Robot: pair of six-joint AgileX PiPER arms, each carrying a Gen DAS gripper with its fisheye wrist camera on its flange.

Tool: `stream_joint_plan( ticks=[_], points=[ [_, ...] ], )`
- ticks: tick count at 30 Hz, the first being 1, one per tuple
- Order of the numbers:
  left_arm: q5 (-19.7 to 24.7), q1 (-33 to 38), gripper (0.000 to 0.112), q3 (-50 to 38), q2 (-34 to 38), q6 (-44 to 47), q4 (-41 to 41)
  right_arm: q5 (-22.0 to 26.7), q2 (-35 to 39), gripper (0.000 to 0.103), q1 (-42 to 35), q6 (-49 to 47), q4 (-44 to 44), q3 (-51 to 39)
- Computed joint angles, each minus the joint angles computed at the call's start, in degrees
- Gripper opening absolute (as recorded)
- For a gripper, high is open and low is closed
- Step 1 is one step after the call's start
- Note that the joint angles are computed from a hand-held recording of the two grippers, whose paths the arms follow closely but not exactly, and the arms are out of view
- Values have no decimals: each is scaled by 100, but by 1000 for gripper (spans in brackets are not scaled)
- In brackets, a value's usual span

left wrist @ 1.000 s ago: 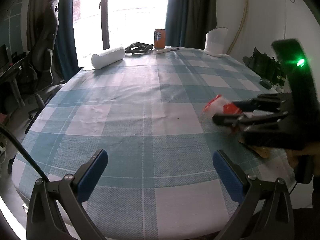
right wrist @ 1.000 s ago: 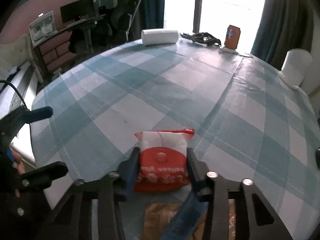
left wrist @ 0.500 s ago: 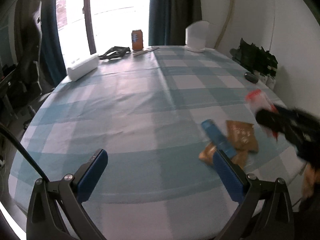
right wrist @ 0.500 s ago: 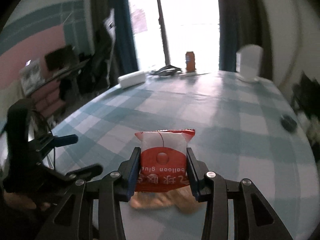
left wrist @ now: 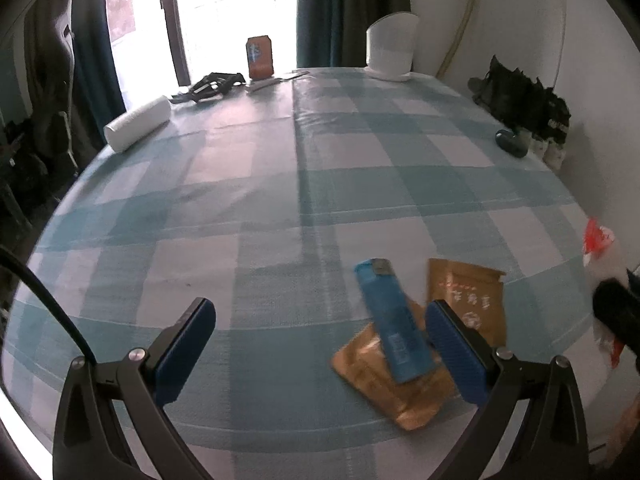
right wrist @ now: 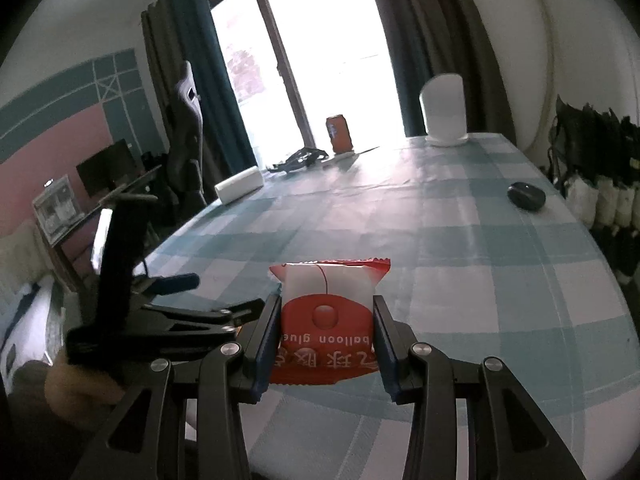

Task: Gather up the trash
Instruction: 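Grasp the red snack bag with the right tool while the left tool grasps the blue lighter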

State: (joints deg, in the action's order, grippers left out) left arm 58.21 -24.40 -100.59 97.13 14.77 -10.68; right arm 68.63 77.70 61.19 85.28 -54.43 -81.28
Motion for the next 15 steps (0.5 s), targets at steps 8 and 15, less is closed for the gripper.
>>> stream_joint_plan(
  ticks=[8, 15],
  points=[
    [-9, -270, 102, -68, 144, -379, 471, -120, -93, 42, 0, 111, 19, 155],
    [-143, -202, 91, -11, 102, -295, 416, -167, -159, 42, -15, 169, 18, 243]
  ],
)
